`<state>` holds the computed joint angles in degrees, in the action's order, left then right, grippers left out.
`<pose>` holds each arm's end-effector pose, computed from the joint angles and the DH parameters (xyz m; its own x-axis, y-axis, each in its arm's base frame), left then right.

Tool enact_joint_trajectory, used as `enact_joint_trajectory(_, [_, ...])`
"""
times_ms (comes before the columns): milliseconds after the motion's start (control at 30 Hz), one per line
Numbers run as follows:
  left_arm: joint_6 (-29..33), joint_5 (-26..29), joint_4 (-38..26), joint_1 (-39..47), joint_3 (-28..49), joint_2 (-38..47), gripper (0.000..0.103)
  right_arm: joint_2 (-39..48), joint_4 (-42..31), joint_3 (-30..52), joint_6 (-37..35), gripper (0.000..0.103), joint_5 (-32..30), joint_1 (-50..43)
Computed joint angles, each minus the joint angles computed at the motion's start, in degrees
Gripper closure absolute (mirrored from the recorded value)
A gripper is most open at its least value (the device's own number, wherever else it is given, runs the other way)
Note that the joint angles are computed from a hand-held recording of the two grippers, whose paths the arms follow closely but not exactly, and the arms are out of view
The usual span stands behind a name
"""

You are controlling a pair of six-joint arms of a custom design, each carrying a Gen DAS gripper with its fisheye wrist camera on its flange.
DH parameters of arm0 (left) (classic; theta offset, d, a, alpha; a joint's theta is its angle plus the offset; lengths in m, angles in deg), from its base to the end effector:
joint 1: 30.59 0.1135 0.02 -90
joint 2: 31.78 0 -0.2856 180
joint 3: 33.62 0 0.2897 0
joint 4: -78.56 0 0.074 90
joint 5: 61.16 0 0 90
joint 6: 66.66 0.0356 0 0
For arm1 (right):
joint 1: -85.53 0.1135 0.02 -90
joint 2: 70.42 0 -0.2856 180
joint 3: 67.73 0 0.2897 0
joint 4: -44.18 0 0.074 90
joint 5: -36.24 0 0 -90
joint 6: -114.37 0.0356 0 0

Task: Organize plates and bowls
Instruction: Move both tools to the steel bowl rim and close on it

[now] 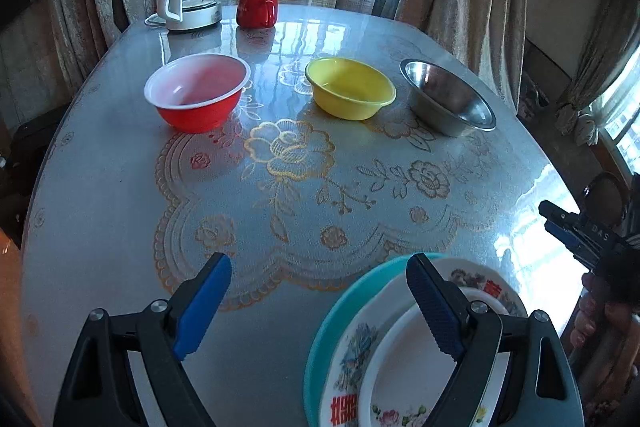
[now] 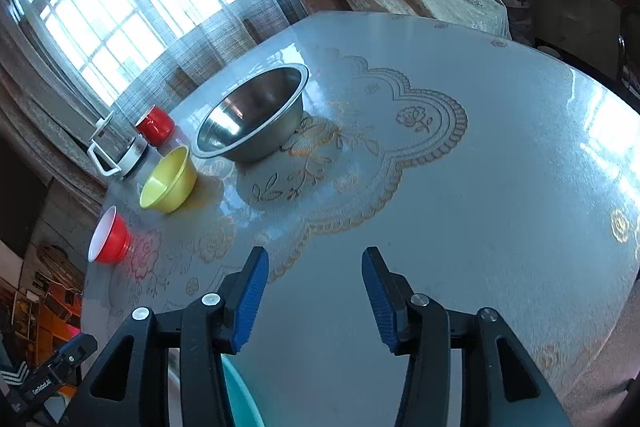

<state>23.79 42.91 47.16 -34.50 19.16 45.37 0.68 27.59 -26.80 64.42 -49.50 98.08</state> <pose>0.2802 -0.0278 0.1827 -0.8232 0.0639 -0.5641 0.2090 0.9579 -0.1966 0.2475 0.0524 0.1583 -0.6518 0.5123 -0.5592 0.3297 0.8554 0.3994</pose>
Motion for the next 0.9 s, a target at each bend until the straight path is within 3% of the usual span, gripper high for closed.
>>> enact_joint_trajectory(300, [-1.91, -0.28, -0.53, -4.07, 8.36, 9.62, 0.013, 15.29, 4.72, 11.60, -8.17, 0.048, -7.06, -9.01])
enact_joint_trajectory(467, [-1.73, -1.68, -0.57, -6.21, 11.94, 13.47, 0.013, 23.33, 2.45, 20.19, -7.69, 0.044, -7.24, -10.38])
enact_joint_trajectory(700, [-1.19, -1.86, -0.35, -7.79, 16.10, 16.74, 0.013, 31.86, 3.68, 27.83, -3.58, 0.044, -11.00, -12.33])
enact_joint_trajectory(900, [-0.48, -1.37, 1.15, -8.86, 18.23, 18.84, 0.013, 36.67, 1.54, 32.49, -4.59, 0.047, -10.82, -12.17])
